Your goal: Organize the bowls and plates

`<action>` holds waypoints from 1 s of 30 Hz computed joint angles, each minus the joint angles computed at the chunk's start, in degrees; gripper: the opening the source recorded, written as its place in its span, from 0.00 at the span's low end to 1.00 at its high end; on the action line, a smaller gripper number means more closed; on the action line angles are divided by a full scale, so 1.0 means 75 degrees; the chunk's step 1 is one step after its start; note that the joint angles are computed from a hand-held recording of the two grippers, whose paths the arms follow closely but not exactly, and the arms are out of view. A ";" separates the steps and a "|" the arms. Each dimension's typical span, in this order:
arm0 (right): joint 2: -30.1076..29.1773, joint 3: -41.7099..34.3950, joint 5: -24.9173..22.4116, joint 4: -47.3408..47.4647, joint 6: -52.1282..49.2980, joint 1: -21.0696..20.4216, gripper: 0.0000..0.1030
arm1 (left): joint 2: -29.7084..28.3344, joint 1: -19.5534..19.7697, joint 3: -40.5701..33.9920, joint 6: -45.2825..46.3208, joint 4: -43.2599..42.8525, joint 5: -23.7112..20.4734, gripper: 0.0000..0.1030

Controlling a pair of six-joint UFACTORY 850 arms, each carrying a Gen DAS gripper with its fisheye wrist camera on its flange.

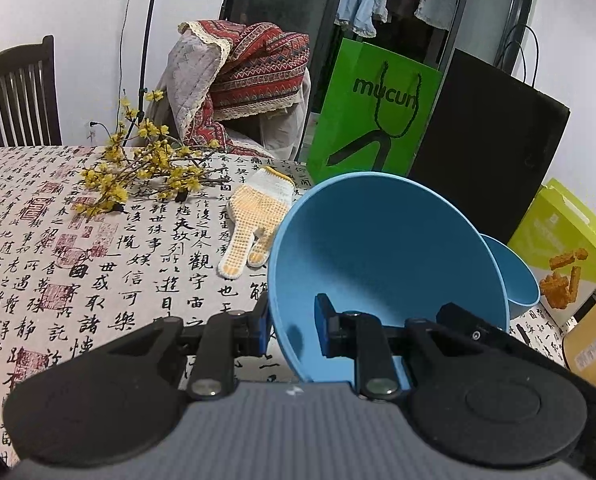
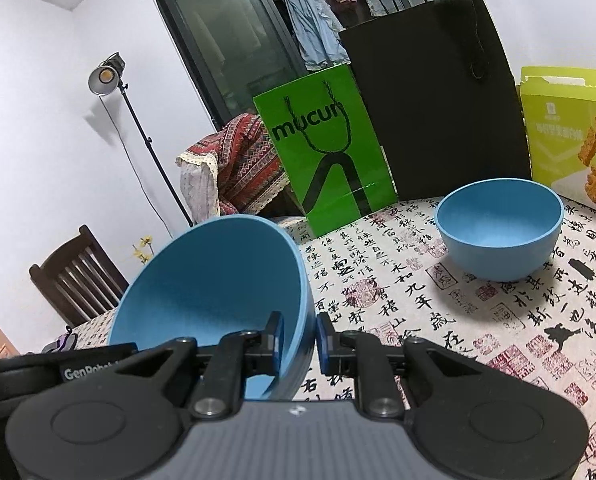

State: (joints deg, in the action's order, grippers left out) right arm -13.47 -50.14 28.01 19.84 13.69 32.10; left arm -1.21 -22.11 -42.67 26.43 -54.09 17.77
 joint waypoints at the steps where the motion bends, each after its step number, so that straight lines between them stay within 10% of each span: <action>1: 0.0027 0.0026 -0.0002 0.0026 -0.0013 0.0018 0.16 | 0.0045 -0.0012 0.0036 0.0032 -0.0037 0.0011 0.22; 30: 0.0744 0.0614 0.0187 0.0986 -0.0771 0.0855 0.16 | 0.1578 -0.0069 0.1258 0.0468 -0.0685 0.0314 0.22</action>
State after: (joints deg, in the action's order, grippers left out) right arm -7.89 -45.53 29.42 27.23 7.91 38.51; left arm 10.62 -22.63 -33.23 29.94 -59.23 20.13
